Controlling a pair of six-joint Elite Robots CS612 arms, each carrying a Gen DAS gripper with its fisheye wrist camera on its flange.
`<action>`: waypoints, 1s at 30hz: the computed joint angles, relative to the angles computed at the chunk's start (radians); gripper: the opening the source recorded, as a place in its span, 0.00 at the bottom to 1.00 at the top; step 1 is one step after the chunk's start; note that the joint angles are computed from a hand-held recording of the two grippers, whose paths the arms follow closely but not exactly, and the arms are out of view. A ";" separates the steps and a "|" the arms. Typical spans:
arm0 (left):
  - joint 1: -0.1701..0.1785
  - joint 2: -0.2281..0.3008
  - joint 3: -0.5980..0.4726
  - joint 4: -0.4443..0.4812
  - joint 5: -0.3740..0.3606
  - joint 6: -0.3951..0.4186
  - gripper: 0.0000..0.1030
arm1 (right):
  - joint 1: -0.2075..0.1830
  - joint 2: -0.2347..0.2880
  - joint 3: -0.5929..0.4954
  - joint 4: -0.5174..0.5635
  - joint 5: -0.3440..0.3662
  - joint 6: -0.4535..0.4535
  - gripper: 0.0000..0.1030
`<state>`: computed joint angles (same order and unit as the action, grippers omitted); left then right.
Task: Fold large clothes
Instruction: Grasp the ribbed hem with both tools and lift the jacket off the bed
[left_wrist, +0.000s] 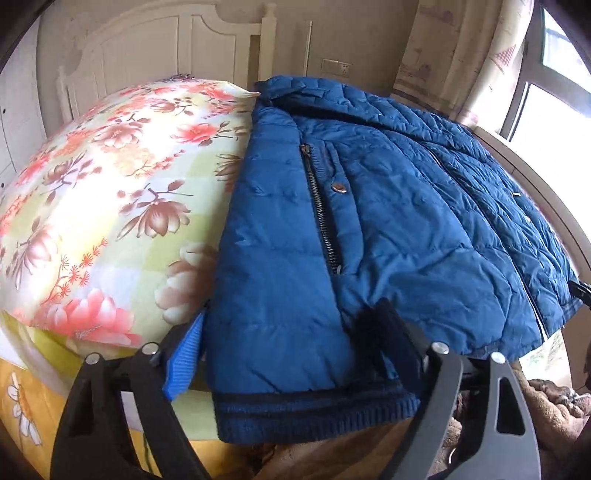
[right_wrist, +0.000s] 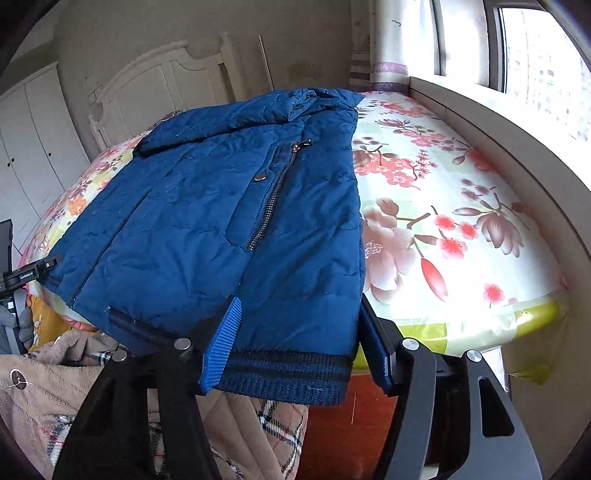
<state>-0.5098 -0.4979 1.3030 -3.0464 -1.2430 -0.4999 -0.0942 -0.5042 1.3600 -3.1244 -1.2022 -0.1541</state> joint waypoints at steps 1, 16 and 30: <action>0.000 0.000 -0.001 0.003 0.003 -0.004 0.90 | -0.002 -0.001 0.000 0.005 0.005 -0.008 0.59; 0.035 -0.027 0.085 -0.325 -0.227 -0.079 0.17 | -0.041 0.017 0.019 -0.176 0.278 0.092 0.17; 0.027 -0.180 0.375 -1.011 -0.297 -0.090 0.17 | -0.093 -0.123 0.178 -0.725 0.659 0.112 0.16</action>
<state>-0.4829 -0.6777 1.6778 -4.0576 -1.5402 -0.5904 -0.1870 -0.6267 1.5376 -3.8494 -0.5432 -0.0418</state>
